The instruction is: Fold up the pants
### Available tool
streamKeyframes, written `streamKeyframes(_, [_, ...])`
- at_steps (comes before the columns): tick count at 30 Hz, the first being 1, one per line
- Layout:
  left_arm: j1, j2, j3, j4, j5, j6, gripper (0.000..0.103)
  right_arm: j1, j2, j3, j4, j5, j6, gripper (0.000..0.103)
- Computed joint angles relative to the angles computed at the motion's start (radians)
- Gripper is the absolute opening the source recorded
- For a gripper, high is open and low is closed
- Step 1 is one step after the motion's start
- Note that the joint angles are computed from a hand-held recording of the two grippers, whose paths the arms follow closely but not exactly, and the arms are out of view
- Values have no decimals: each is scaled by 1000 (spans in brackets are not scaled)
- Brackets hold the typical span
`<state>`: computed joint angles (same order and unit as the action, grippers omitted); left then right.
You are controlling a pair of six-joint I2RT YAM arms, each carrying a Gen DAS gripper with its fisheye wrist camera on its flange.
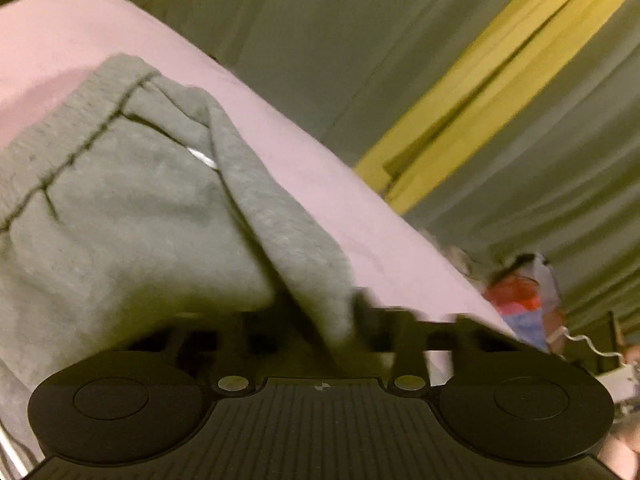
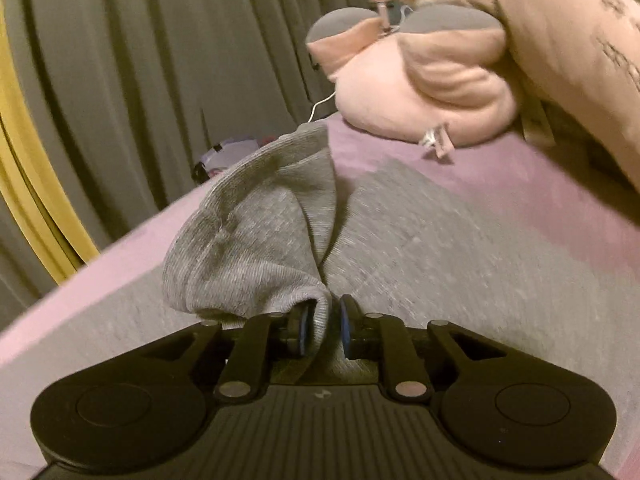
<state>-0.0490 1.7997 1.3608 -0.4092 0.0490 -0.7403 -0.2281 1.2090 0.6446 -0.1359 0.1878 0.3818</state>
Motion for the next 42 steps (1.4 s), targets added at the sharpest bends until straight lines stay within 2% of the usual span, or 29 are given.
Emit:
streamKeyframes(2, [-9,-58,-36,3,-22,3,8,-34,23,44,-33,-63,-8,7])
streamKeyframes(4, [-16,-171,-114,56,-34,31,8,-121,-2,81,-79,-194,53,6])
streamKeyframes(8, [-63,-526,-300,88,-83,57,8,-365,-160,111,-163,-493,162,6])
streamKeyframes(10, [-109,-721,-408,79,-118,57,8,-501,-232,133,-242,-621,145,5])
streamKeyframes(12, [-187,-911,-508,-21,-199,29,9,-642,-288,154,-346,-720,60,5])
streamKeyframes(15, [-308,-1043,-632,-175,-313,-76,11,-819,-291,187,-553,-785,-145,5])
streamKeyframes(16, [-336,-1085,-689,-249,-328,-126,14,-857,-266,190,-607,-763,-212,6])
streamKeyframes(19, [-316,-1095,-787,-302,-264,-234,16,-878,-184,188,-702,-649,-310,7])
streamKeyframes(21, [-230,-1145,-848,-240,-205,-203,28,-900,-179,166,-694,-670,-315,14])
streamKeyframes(22, [-197,-1147,-843,-224,-189,-208,46,-901,-169,165,-696,-687,-322,19])
streamKeyframes(23, [-161,-1155,-843,-197,-181,-212,68,-896,-159,168,-696,-694,-319,30])
streamKeyframes(24, [-167,-1169,-844,-186,-206,-228,72,-890,-156,169,-696,-709,-314,41])
streamKeyframes(25, [-132,-1188,-840,-199,-193,-209,73,-879,-155,166,-683,-721,-301,46])
streamKeyframes(27, [-71,-1145,-824,-189,-154,-180,73,-853,-160,152,-648,-719,-264,54])
streamKeyframes(29, [-39,-1095,-848,-122,-121,-195,64,-837,-160,145,-631,-715,-239,54])
streamKeyframes(30, [-56,-1096,-861,-110,-133,-216,58,-836,-159,140,-616,-726,-230,45])
streamKeyframes(31, [-61,-1117,-888,-101,-138,-231,49,-854,-157,134,-605,-746,-243,35])
streamKeyframes(32, [-63,-1129,-897,-98,-142,-237,44,-867,-153,133,-603,-765,-260,12])
streamKeyframes(33, [-84,-1174,-914,-127,-161,-253,40,-884,-143,133,-604,-787,-279,7])
streamKeyframes(34, [-69,-1169,-916,-119,-149,-243,29,-894,-138,134,-607,-794,-288,7])
streamKeyframes(35, [-42,-1164,-923,-103,-119,-223,22,-902,-128,135,-602,-799,-292,8])
streamKeyframes(36, [-47,-1210,-934,-147,-124,-234,22,-911,-116,134,-598,-810,-293,10])
streamKeyframes(38, [-18,-1242,-959,-127,-93,-242,20,-919,-86,136,-590,-825,-264,13])
streamKeyframes(39, [-38,-1308,-945,-231,-110,-270,20,-924,-72,134,-585,-847,-246,21])
streamKeyframes(42, [43,-1294,-971,-204,-26,-249,21,-898,-71,131,-574,-833,-215,23])
